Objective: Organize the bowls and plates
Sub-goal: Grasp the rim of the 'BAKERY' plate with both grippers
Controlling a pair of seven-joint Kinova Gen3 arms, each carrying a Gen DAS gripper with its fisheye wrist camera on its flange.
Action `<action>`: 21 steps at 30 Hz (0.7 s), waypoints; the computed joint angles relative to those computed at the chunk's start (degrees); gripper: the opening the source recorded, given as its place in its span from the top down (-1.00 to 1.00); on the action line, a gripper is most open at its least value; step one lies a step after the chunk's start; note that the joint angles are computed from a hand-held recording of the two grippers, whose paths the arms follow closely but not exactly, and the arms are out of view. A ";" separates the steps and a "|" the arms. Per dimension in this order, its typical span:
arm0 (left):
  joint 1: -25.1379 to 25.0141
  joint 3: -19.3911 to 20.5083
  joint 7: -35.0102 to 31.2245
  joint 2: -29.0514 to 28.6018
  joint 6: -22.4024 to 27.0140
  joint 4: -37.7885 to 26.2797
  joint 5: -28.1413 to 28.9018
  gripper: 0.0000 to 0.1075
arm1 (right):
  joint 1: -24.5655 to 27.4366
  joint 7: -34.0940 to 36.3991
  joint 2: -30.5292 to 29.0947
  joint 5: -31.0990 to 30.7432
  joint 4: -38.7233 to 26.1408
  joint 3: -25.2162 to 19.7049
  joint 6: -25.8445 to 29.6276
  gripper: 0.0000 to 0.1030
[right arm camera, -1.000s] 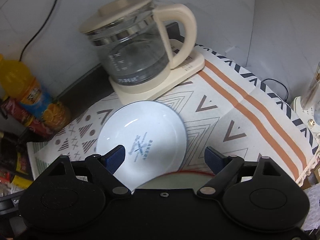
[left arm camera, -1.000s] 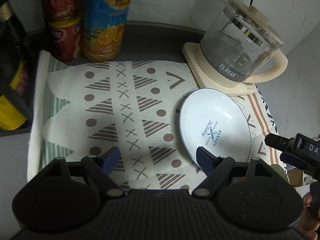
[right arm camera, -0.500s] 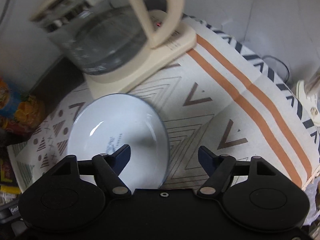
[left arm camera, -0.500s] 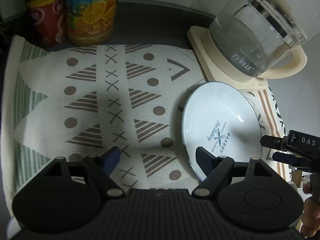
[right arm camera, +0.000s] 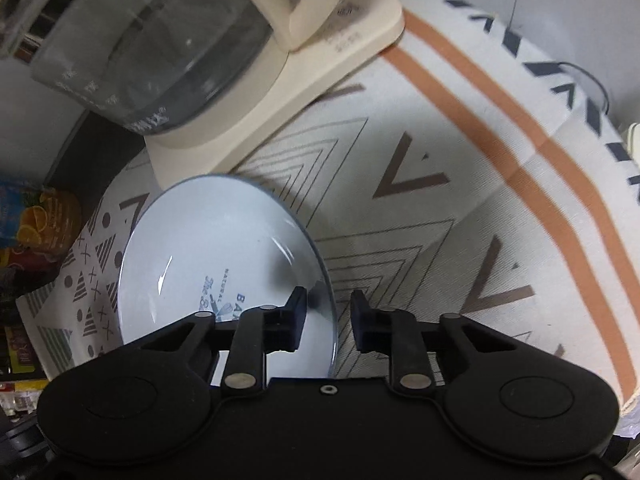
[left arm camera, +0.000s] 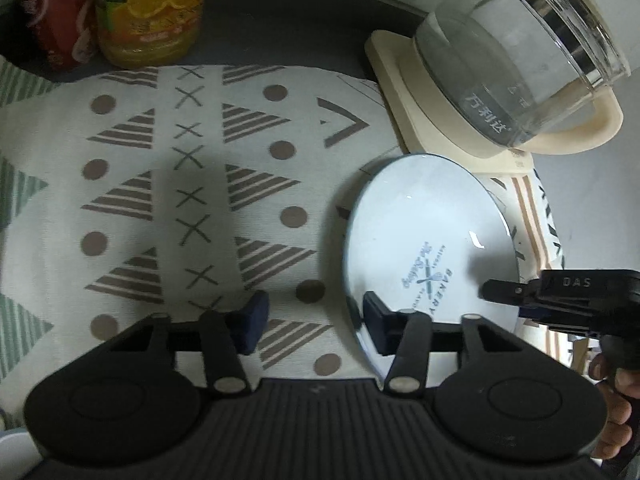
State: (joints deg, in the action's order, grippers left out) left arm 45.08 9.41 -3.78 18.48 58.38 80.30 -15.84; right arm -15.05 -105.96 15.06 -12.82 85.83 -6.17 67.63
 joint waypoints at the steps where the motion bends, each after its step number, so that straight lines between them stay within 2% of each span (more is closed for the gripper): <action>1: -0.50 0.15 -0.45 0.00 -0.68 0.14 0.66 0.26 | 0.21 0.40 0.26 -0.43 -0.12 -0.08 0.10 0.58; 2: -1.25 0.39 -1.17 -0.13 -1.85 0.58 1.74 0.38 | 0.23 0.48 0.47 -0.58 -0.35 -0.10 0.33 0.59; 5: -3.22 1.03 -3.27 -0.59 -5.92 2.48 5.36 0.56 | -0.52 1.03 1.04 0.28 -1.43 -0.40 1.38 0.59; 9: -2.78 0.81 -3.54 -0.33 -7.13 2.34 5.70 0.81 | -1.29 0.73 1.00 0.97 -1.57 -0.36 1.41 0.60; 12: -0.99 0.08 -2.09 0.22 -4.55 0.40 3.85 0.80 | -1.64 0.69 -0.48 1.35 -0.30 -0.45 0.04 0.67; 21: 1.57 -0.08 2.28 -2.18 -2.08 0.46 -1.07 0.77 | -0.04 4.49 -6.36 -2.61 4.46 -0.75 -6.22 0.87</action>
State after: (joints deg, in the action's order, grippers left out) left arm 46.65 9.32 -1.49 16.30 56.30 80.76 -16.91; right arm -15.09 -101.48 8.70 -15.42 90.29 -6.92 61.41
